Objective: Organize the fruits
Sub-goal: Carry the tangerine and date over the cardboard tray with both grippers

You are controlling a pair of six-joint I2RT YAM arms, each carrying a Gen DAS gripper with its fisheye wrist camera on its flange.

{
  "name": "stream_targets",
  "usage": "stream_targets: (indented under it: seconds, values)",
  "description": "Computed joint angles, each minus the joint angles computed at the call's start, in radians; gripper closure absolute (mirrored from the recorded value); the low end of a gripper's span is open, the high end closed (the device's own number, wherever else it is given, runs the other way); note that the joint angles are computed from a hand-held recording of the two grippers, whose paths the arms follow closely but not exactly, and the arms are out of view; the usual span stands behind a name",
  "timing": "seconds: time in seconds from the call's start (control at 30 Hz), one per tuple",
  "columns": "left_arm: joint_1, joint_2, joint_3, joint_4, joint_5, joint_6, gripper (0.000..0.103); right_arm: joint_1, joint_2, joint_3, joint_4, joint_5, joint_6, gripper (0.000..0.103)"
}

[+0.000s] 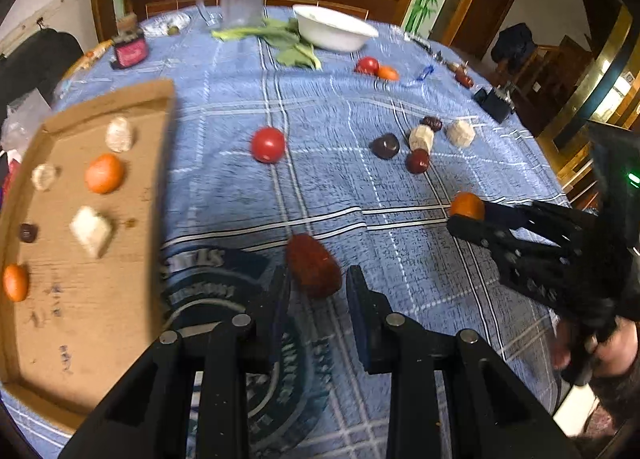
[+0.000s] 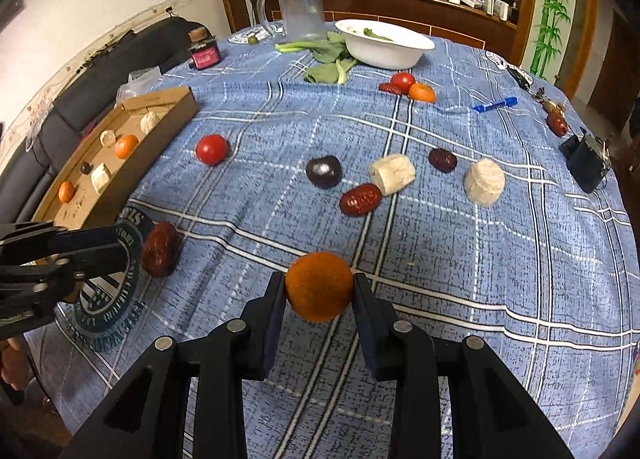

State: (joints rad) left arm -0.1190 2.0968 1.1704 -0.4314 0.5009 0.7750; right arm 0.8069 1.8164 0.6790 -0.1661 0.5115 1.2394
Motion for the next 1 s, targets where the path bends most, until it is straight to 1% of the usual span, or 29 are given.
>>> stream_targets:
  seconds: [0.17,0.27,0.3,0.4,0.43,0.5,0.57,0.77,0.87,1.0]
  values:
    - [-0.055,0.046,-0.014,0.067,-0.062,-0.051,0.075,0.017,-0.009,-0.047,0.020,-0.011,0.049,0.067]
    - [-0.064,0.051,-0.044,0.141,-0.059,-0.076,0.075,0.030,-0.014,-0.067,0.028,-0.012,0.069,0.067]
    - [-0.068,0.051,-0.052,0.164,-0.060,-0.086,0.077,0.035,-0.016,-0.072,0.030,-0.009,0.075,0.067]
    - [-0.068,0.056,-0.041,0.159,-0.052,-0.106,0.077,0.040,-0.018,-0.080,0.038,-0.006,0.080,0.067]
    - [-0.067,0.059,-0.033,0.144,-0.051,-0.110,0.077,0.040,-0.019,-0.085,0.044,-0.006,0.081,0.067]
    - [-0.060,0.060,-0.004,0.080,-0.030,-0.118,0.077,0.040,-0.025,-0.096,0.055,-0.009,0.084,0.067]
    - [-0.059,0.048,-0.004,0.059,-0.009,-0.123,0.077,0.041,-0.029,-0.102,0.058,-0.004,0.085,0.067]
    - [-0.094,0.080,0.020,0.081,-0.050,-0.188,0.075,0.036,-0.031,-0.107,0.069,-0.008,0.067,0.067]
    - [-0.093,0.080,0.010,0.106,-0.047,-0.191,0.075,0.035,-0.033,-0.111,0.072,-0.007,0.058,0.067]
    - [-0.101,0.061,-0.038,0.176,-0.068,-0.176,0.077,0.027,-0.022,-0.117,0.096,-0.015,0.044,0.067]
